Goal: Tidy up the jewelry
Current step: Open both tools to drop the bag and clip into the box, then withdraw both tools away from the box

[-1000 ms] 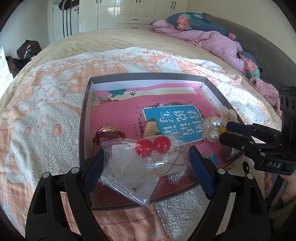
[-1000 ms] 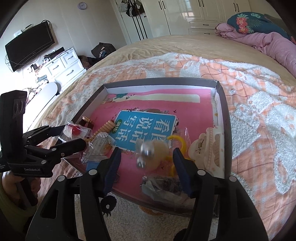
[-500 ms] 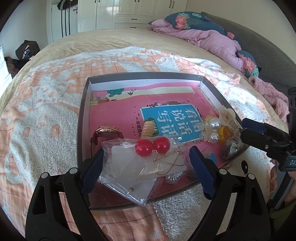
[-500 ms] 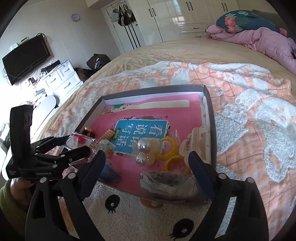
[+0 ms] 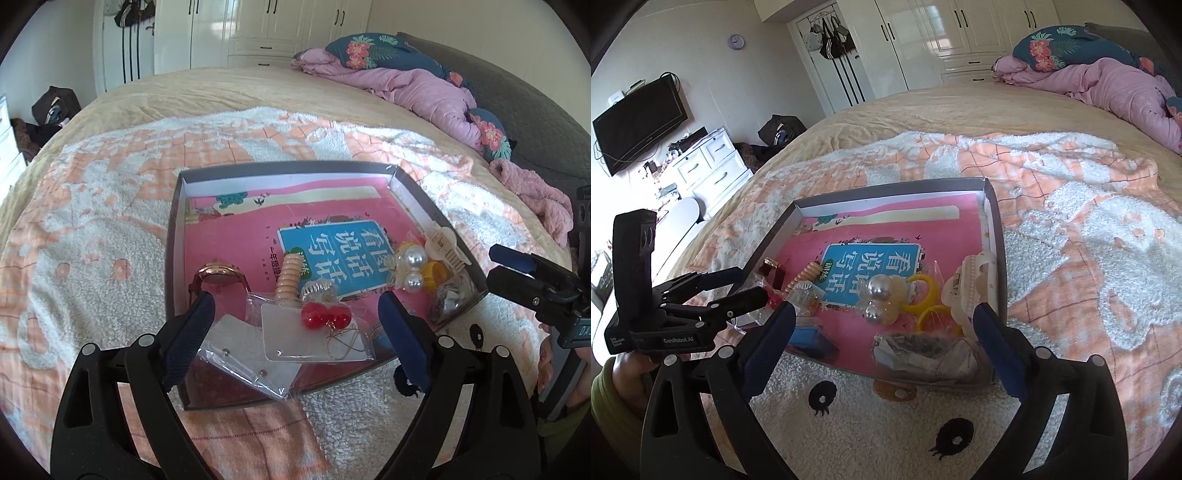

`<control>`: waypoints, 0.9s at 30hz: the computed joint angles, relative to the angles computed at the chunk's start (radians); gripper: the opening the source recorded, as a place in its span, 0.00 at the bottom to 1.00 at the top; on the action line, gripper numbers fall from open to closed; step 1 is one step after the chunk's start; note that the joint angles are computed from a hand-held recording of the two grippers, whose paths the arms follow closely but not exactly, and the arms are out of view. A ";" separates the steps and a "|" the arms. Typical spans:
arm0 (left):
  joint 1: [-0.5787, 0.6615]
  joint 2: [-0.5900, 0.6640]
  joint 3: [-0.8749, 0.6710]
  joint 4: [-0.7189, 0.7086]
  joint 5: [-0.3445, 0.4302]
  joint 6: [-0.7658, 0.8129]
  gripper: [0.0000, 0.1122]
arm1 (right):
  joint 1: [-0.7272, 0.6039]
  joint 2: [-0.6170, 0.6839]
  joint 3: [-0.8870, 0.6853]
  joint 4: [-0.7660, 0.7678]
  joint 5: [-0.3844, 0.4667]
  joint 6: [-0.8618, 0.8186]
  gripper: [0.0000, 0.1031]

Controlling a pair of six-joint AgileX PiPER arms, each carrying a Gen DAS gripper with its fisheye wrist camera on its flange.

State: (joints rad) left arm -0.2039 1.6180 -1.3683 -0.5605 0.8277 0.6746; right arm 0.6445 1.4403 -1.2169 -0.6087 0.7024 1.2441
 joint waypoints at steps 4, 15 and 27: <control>0.015 -0.026 -0.004 -0.009 0.021 -0.005 0.76 | 0.025 -0.013 -0.009 -0.012 0.034 0.018 0.94; 0.069 -0.168 0.035 -0.053 0.077 -0.012 0.83 | 0.189 -0.050 -0.087 -0.142 0.223 0.104 0.96; 0.150 -0.343 0.081 -0.089 0.144 -0.033 0.83 | 0.389 -0.061 -0.197 -0.281 0.431 0.170 0.96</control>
State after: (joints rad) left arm -0.0544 1.2750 -1.2870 -0.6493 0.9716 0.6415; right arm 1.0337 1.3793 -1.4136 -0.8894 1.1330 1.4140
